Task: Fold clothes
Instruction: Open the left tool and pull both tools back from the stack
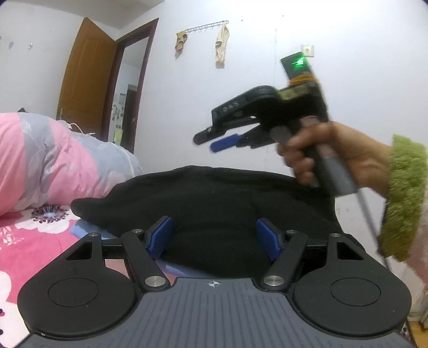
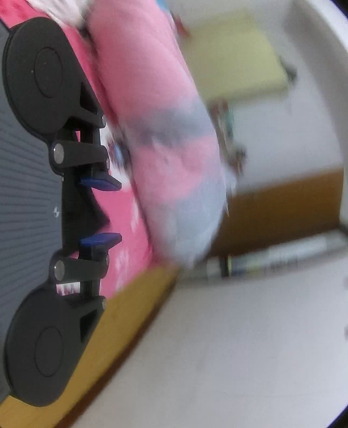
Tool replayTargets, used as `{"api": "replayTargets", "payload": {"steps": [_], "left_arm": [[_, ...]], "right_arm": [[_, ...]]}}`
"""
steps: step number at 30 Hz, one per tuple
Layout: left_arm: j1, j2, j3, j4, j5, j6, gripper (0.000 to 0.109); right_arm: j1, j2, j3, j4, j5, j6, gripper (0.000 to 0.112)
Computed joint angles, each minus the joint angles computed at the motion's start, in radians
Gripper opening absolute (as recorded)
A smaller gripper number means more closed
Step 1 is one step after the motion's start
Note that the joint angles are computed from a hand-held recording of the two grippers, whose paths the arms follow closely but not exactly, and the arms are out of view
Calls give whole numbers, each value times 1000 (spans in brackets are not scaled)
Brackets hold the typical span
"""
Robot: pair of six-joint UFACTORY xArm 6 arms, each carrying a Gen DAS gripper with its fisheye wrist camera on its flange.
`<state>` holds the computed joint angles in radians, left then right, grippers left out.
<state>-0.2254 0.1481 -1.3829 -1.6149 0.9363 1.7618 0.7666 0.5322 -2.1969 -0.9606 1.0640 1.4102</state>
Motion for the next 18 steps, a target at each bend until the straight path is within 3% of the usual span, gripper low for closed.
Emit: {"api": "replayTargets", "payload": {"steps": [3, 4, 8, 11, 14, 16, 18], "left_arm": [[-2, -1, -4, 16, -5, -8, 70], [-3, -2, -6, 23, -6, -13, 70], [-9, -5, -22, 76, -30, -57, 70], [-12, -10, -27, 112, -41, -76, 70], [-23, -27, -19, 141, -73, -105, 71], [-35, -44, -8, 160, -109, -125, 72], [-48, -66, 3, 188, -152, -141, 73]], "right_arm": [[-1, 4, -8, 164, 65, -106, 33], [9, -5, -1, 138, 118, -60, 24], [119, -64, 84, -137, 411, 281, 28], [203, -158, 251, -240, 392, 420, 28], [295, -148, 281, -275, 409, 371, 28], [338, -123, 264, -235, 479, 355, 28], [391, -125, 277, -209, 612, 490, 28]]}}
